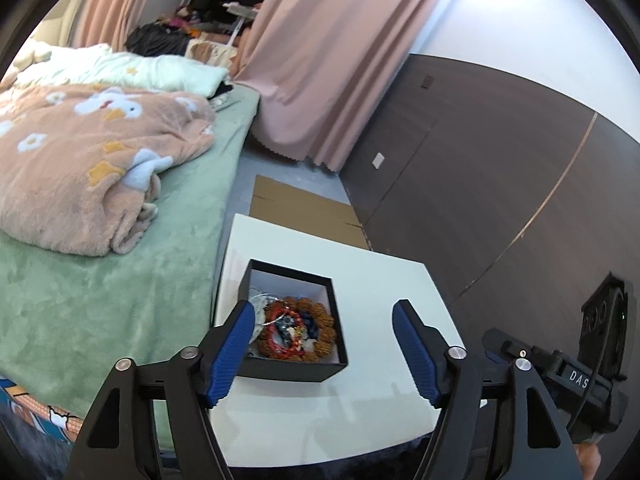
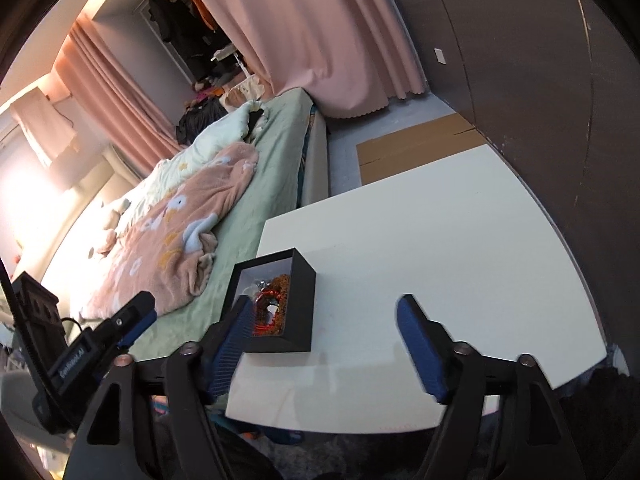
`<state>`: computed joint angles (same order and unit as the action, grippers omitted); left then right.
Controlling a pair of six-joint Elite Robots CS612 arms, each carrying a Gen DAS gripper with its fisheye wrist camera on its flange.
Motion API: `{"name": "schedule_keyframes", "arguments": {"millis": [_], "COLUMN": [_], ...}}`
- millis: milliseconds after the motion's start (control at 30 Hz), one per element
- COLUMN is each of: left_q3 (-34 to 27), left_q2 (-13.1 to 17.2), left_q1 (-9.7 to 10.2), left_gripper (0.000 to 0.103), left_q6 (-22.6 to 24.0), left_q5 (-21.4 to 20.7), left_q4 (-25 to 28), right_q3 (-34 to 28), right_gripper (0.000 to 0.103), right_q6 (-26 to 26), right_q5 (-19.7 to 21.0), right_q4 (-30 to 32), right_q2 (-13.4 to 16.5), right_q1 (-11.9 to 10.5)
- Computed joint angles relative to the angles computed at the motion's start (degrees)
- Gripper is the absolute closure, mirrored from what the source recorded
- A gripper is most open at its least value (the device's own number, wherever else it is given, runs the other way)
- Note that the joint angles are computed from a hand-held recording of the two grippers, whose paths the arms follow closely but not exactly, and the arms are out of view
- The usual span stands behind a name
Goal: Organize jewelry
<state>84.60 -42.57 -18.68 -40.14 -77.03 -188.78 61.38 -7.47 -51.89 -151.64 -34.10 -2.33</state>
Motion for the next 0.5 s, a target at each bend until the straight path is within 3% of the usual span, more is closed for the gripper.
{"name": "schedule_keyframes", "arguments": {"millis": [100, 200, 267, 500], "left_q3": [0.4, 0.7, 0.8, 1.7], "left_q2": [-0.5, -0.8, -1.0, -1.4], "left_q1": [-0.81, -1.78, -2.51, -2.54], "left_gripper": [0.026, 0.008, 0.007, 0.006], "left_q6": [1.4, 3.9, 5.2, 5.9], "left_q5": [1.7, 4.6, 7.8, 7.4], "left_q4": [-0.7, -1.0, 0.2, -0.3], "right_q3": [0.5, 1.2, 1.7, 4.4], "right_gripper": [0.020, 0.020, 0.020, 0.011], "right_q6": [-1.2, -4.0, -5.5, -7.0], "right_q5": [-0.8, -3.2, -3.1, -3.2], "right_q4": [0.4, 2.0, 3.6, 2.7], "right_q2": [-0.5, -1.2, -1.7, -3.2], "right_q1": [0.2, 0.6, 0.4, -0.3]}}
